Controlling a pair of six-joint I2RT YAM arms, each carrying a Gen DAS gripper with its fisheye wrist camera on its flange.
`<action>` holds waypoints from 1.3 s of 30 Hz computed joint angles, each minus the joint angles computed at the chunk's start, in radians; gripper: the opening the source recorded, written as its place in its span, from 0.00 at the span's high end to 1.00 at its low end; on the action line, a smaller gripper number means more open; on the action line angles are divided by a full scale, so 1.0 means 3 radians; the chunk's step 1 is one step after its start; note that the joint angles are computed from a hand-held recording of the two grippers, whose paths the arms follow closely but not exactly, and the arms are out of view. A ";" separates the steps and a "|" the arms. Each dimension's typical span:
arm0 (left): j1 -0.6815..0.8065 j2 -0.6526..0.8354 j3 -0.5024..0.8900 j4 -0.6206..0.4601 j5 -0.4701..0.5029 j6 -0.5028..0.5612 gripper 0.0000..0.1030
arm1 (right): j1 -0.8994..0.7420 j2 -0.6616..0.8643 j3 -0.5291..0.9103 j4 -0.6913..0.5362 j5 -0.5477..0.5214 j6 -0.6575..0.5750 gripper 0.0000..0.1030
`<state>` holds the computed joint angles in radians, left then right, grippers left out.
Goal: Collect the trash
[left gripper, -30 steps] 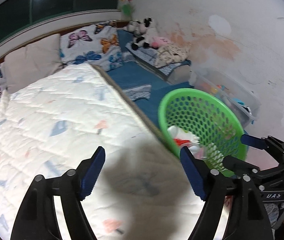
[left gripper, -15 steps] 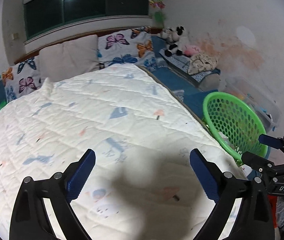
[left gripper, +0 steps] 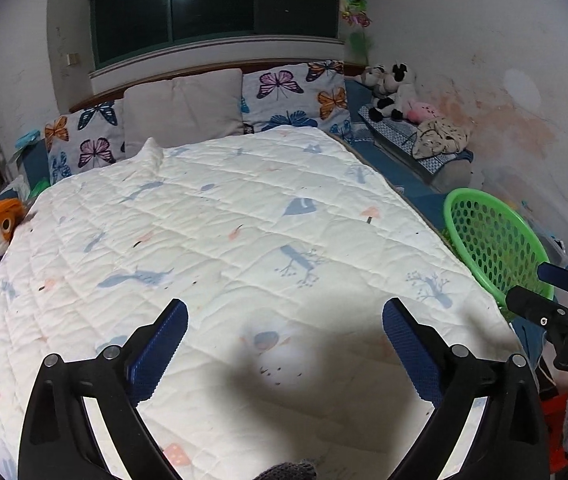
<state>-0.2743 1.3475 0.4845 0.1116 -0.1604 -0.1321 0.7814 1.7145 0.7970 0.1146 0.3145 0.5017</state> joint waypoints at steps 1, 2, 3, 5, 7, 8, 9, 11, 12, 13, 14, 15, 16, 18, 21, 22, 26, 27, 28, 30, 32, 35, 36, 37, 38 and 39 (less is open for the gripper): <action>0.0012 -0.0032 -0.0026 0.0002 -0.0023 0.0002 0.08 | -0.0004 0.0010 0.0006 0.0007 -0.0016 -0.0005 0.09; 0.0028 -0.0054 -0.0038 -0.0006 -0.0038 0.0000 0.08 | 0.0007 0.0017 0.0011 0.0008 -0.0015 0.0001 0.09; 0.0047 -0.0086 -0.0058 -0.0020 -0.0047 -0.0002 0.08 | 0.0018 0.0026 0.0016 0.0012 -0.0015 0.0007 0.09; 0.0080 -0.0117 -0.0083 -0.0020 -0.0038 -0.0004 0.08 | 0.0041 0.0036 0.0029 0.0020 -0.0019 0.0021 0.09; 0.0106 -0.0158 -0.0104 -0.0038 -0.0047 -0.0013 0.08 | 0.0056 0.0045 0.0041 0.0020 -0.0016 0.0027 0.09; 0.0117 -0.0171 -0.0113 -0.0043 -0.0040 -0.0020 0.08 | 0.0068 0.0048 0.0047 0.0021 -0.0011 0.0031 0.08; 0.0129 -0.0177 -0.0118 -0.0044 -0.0030 -0.0022 0.08 | 0.0075 0.0043 0.0041 0.0029 -0.0011 0.0030 0.08; 0.0141 -0.0211 -0.0136 -0.0055 -0.0030 -0.0037 0.08 | 0.0091 0.0036 0.0033 0.0044 -0.0008 0.0028 0.08; 0.0146 -0.0222 -0.0142 -0.0060 -0.0025 -0.0040 0.08 | 0.0103 0.0032 0.0030 0.0050 0.0003 0.0026 0.08; 0.0150 -0.0242 -0.0154 -0.0064 -0.0023 -0.0042 0.08 | 0.0110 0.0024 0.0022 0.0057 0.0010 0.0019 0.08; 0.0151 -0.0257 -0.0162 -0.0069 -0.0032 -0.0044 0.08 | 0.0116 0.0022 0.0024 0.0054 0.0018 0.0015 0.08; 0.0147 -0.0266 -0.0167 -0.0072 -0.0041 -0.0048 0.08 | 0.0126 0.0022 0.0028 0.0047 0.0032 0.0012 0.08; 0.0147 -0.0275 -0.0174 -0.0078 -0.0049 -0.0052 0.08 | 0.0125 0.0022 0.0037 0.0038 0.0041 0.0003 0.07; 0.0168 -0.0290 -0.0178 -0.0091 -0.0033 -0.0052 0.08 | 0.0144 0.0023 0.0039 0.0039 0.0069 -0.0001 0.07; 0.0198 -0.0319 -0.0204 -0.0097 -0.0019 -0.0063 0.08 | 0.0154 0.0025 0.0036 0.0043 0.0074 -0.0010 0.07; 0.0205 -0.0328 -0.0211 -0.0102 -0.0010 -0.0068 0.08 | 0.0163 0.0026 0.0037 0.0045 0.0079 -0.0013 0.07; 0.0227 -0.0331 -0.0225 -0.0111 0.0007 -0.0079 0.08 | 0.0186 0.0034 0.0046 0.0043 0.0115 -0.0032 0.07; 0.0229 -0.0337 -0.0231 -0.0114 0.0012 -0.0080 0.08 | 0.0191 0.0036 0.0046 0.0048 0.0119 -0.0036 0.07; 0.0230 -0.0337 -0.0234 -0.0116 0.0014 -0.0081 0.08 | 0.0183 0.0033 0.0046 0.0049 0.0111 -0.0044 0.07; 0.0237 -0.0334 -0.0232 -0.0116 0.0017 -0.0082 0.08 | 0.0183 0.0037 0.0046 0.0052 0.0110 -0.0045 0.07; 0.0243 -0.0342 -0.0241 -0.0119 0.0025 -0.0096 0.08 | 0.0187 0.0034 0.0042 0.0055 0.0113 -0.0048 0.07; 0.0248 -0.0363 -0.0257 -0.0121 0.0022 -0.0097 0.08 | 0.0188 0.0030 0.0030 0.0068 0.0115 -0.0047 0.07; 0.0245 -0.0368 -0.0259 -0.0124 0.0019 -0.0099 0.08 | 0.0187 0.0031 0.0028 0.0072 0.0112 -0.0046 0.07; 0.0242 -0.0371 -0.0261 -0.0125 0.0018 -0.0100 0.08 | 0.0189 0.0030 0.0029 0.0067 0.0115 -0.0045 0.07; 0.0243 -0.0369 -0.0261 -0.0123 0.0018 -0.0099 0.08 | 0.0189 0.0030 0.0029 0.0067 0.0115 -0.0045 0.07; 0.0243 -0.0369 -0.0261 -0.0123 0.0018 -0.0099 0.08 | 0.0187 0.0027 0.0026 0.0071 0.0112 -0.0049 0.07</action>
<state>-0.2012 1.2369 0.4062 0.0747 -0.1551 -0.1619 0.8377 1.7227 0.8048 0.1360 0.3482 0.4870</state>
